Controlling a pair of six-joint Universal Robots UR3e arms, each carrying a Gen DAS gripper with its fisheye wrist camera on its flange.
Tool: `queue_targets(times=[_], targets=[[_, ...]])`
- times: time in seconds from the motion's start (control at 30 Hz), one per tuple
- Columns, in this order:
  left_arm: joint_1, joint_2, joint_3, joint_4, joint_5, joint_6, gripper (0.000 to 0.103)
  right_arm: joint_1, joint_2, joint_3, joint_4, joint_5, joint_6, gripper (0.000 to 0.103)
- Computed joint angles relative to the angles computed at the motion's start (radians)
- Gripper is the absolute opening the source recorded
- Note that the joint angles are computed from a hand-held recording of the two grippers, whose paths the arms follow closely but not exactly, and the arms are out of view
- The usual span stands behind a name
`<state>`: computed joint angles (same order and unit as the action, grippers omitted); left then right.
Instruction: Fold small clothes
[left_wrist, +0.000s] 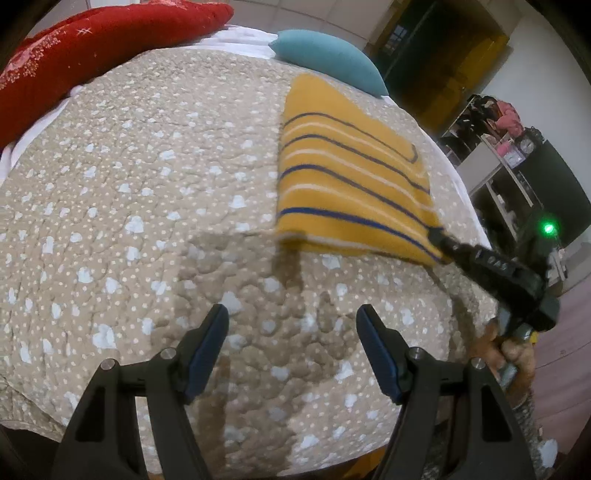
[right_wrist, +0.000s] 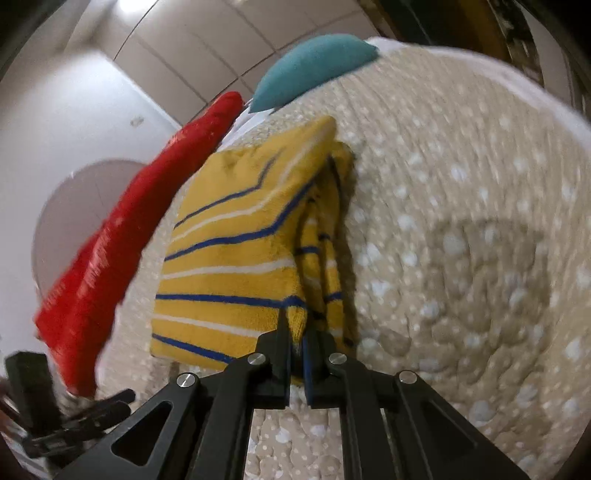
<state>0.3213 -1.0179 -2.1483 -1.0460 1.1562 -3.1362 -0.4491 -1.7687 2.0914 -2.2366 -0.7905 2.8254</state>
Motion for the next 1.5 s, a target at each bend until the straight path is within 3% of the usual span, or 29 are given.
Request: queue_targets(times=[0.03, 0.13, 0.2, 0.37, 0.43, 0.53, 0.6, 0.63, 0.7, 0.93, 1.03, 1.17, 1.23, 1.5], targets=[[0.001, 0.008, -0.002, -0.004, 0.008, 0.002, 0.07, 0.039, 0.022, -0.026, -0.042, -0.021, 0.05, 0.01], [0.009, 0.031, -0.012, -0.013, 0.016, 0.014, 0.071, -0.003, -0.073, -0.052, 0.004, 0.015, 0.025, 0.011], [0.005, 0.031, -0.015, -0.009, 0.022, 0.013, 0.071, 0.007, -0.093, -0.084, -0.051, 0.008, 0.077, 0.011], [-0.026, 0.027, -0.006, 0.005, 0.057, 0.015, 0.071, 0.158, 0.113, -0.301, -0.132, -0.075, 0.149, 0.011], [-0.029, 0.035, -0.004, 0.003, 0.075, 0.019, 0.072, 0.23, 0.236, -0.403, -0.13, -0.161, 0.164, 0.011], [-0.002, 0.076, -0.011, -0.023, 0.081, 0.036, 0.075, 0.346, 0.461, -0.59, -0.1, -0.445, 0.216, 0.012], [0.043, 0.121, -0.02, -0.065, 0.063, 0.066, 0.076, 0.353, 0.526, -0.608, -0.135, -0.535, 0.238, 0.028], [0.068, 0.147, -0.027, -0.085, 0.055, 0.084, 0.077, 0.34, 0.514, -0.584, -0.16, -0.552, 0.264, 0.034], [0.096, 0.167, -0.037, -0.097, 0.056, 0.099, 0.078, 0.304, 0.452, -0.526, -0.16, -0.53, 0.299, 0.034], [0.107, 0.183, -0.055, -0.121, 0.053, 0.081, 0.078, 0.354, 0.134, -0.247, -0.326, -0.475, 0.228, 0.037], [0.09, 0.203, -0.048, -0.14, 0.07, 0.079, 0.078, 0.475, 0.144, -0.207, -0.404, -0.537, 0.193, 0.05], [0.122, 0.286, -0.05, -0.198, 0.082, 0.107, 0.079, 0.524, 0.216, -0.149, -0.406, -0.605, 0.203, 0.05], [0.141, 0.328, -0.055, -0.219, 0.09, 0.122, 0.082, 0.475, 0.164, -0.079, -0.432, -0.561, 0.236, 0.05], [0.05, 0.327, -0.102, -0.136, 0.164, 0.069, 0.083, 0.357, -0.278, 0.139, -0.253, -0.534, 0.269, 0.057]])
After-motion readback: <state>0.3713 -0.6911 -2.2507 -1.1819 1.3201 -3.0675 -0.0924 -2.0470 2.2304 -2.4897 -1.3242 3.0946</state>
